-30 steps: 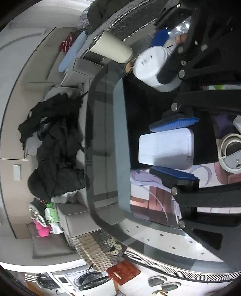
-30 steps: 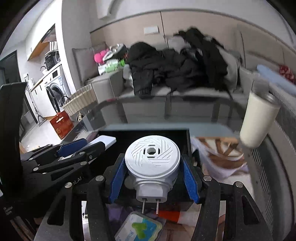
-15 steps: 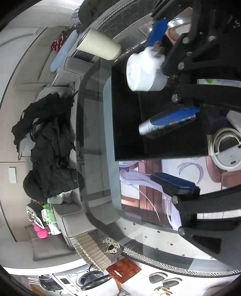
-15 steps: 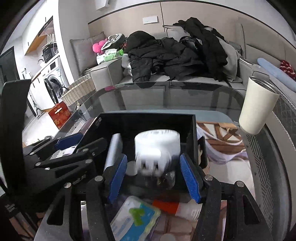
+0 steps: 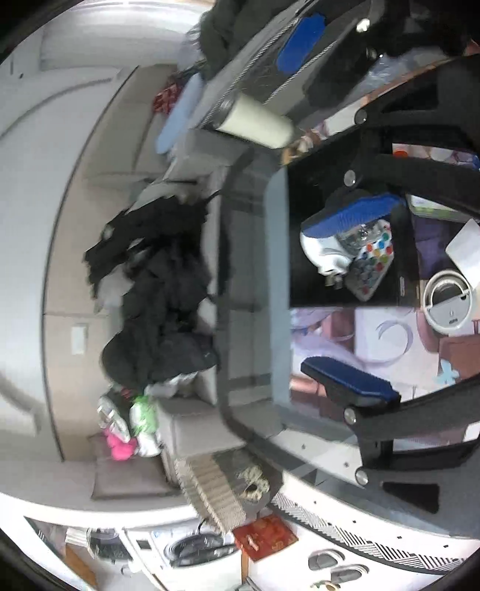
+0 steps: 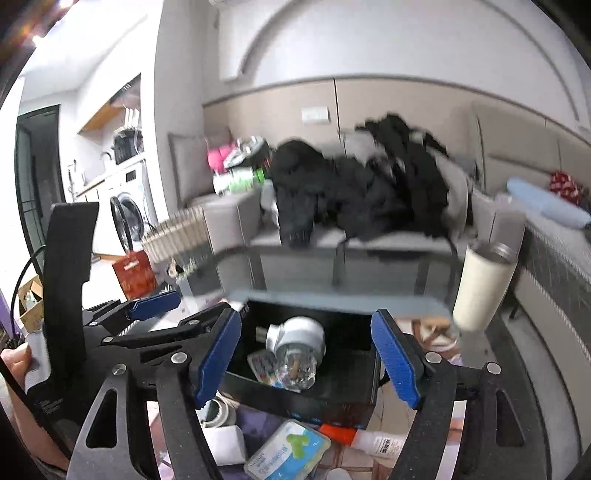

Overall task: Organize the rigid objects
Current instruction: 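Open the left tool over the black box while right tool releases the round device, then grasp the white cube charger with the left tool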

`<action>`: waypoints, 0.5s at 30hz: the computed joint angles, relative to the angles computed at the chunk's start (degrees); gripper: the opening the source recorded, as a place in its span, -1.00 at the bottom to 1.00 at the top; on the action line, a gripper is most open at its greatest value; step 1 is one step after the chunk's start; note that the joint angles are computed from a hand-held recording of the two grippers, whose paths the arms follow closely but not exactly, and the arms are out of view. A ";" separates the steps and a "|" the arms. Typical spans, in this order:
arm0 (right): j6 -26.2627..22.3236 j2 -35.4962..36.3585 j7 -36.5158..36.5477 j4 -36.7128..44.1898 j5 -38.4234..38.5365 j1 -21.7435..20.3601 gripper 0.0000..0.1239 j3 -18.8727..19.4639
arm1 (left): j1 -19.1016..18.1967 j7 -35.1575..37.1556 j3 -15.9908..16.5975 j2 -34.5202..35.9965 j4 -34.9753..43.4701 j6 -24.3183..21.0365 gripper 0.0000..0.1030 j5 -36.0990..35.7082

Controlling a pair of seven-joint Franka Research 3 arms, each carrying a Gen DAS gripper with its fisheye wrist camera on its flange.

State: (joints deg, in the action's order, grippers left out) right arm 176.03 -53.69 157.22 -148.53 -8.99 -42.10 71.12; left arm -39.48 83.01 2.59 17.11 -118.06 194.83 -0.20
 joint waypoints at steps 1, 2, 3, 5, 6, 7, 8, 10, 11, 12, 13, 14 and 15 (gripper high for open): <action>-0.40 -2.04 0.51 -0.39 0.18 0.95 0.22 -0.46 | -0.86 -1.31 1.21 -0.79 -0.94 1.23 0.42 0.27; -0.46 -4.22 1.10 -0.83 0.32 1.83 0.26 -0.94 | 0.00 -1.24 0.42 -1.95 -2.22 2.08 0.51 -0.15; -0.59 -6.21 1.60 -1.37 0.42 2.71 0.26 -1.39 | 1.84 -0.45 -1.54 -2.77 -3.32 2.98 0.52 -0.85; -0.85 -9.46 2.40 -2.36 0.48 4.23 0.27 -2.16 | 3.81 0.40 -3.44 -4.31 -5.68 4.67 0.52 -1.19; -1.15 -10.42 2.39 -2.86 0.36 5.29 0.27 -2.65 | 4.71 0.81 -4.34 -5.08 -6.84 5.32 0.52 -1.36; -1.45 -11.25 2.52 -3.43 0.30 6.26 0.27 -3.04 | 5.36 1.24 -5.05 -5.82 -7.98 5.88 0.52 -1.89; -1.86 -12.27 2.96 -4.19 0.39 7.55 0.27 -3.35 | 7.26 0.45 -6.67 -6.59 -9.24 6.44 0.52 -0.65; -3.09 -14.00 3.62 -5.22 0.16 9.71 0.27 -3.67 | 8.54 1.38 -7.93 -7.75 -11.53 7.99 0.52 -1.59; -3.52 -14.66 3.77 -5.66 -0.22 10.55 0.27 -3.80 | 8.04 3.28 -7.88 -8.53 -12.98 8.89 0.52 -3.85; -3.92 -14.91 3.88 -5.72 -0.60 11.10 0.27 -3.86 | 8.62 3.76 -8.46 -9.33 -14.51 9.83 0.52 -4.30; -4.68 -15.62 4.21 -6.47 -0.81 12.66 0.27 -4.01 | 9.12 4.29 -9.09 -10.00 -15.86 10.86 0.53 -4.78; -5.33 -16.35 5.00 -7.06 -0.87 13.80 0.27 -4.00 | 8.97 6.07 -9.50 -10.57 -17.41 12.51 0.53 -6.46; -5.91 -16.89 5.80 -7.66 -1.03 14.92 0.27 -3.80 | 9.51 6.96 -10.16 -11.02 -18.92 14.29 0.54 -6.33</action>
State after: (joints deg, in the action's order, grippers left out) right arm 170.12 -70.58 163.02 -156.19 -10.02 -27.18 67.32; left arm -29.97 89.97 -7.56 6.09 -136.98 209.12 -6.53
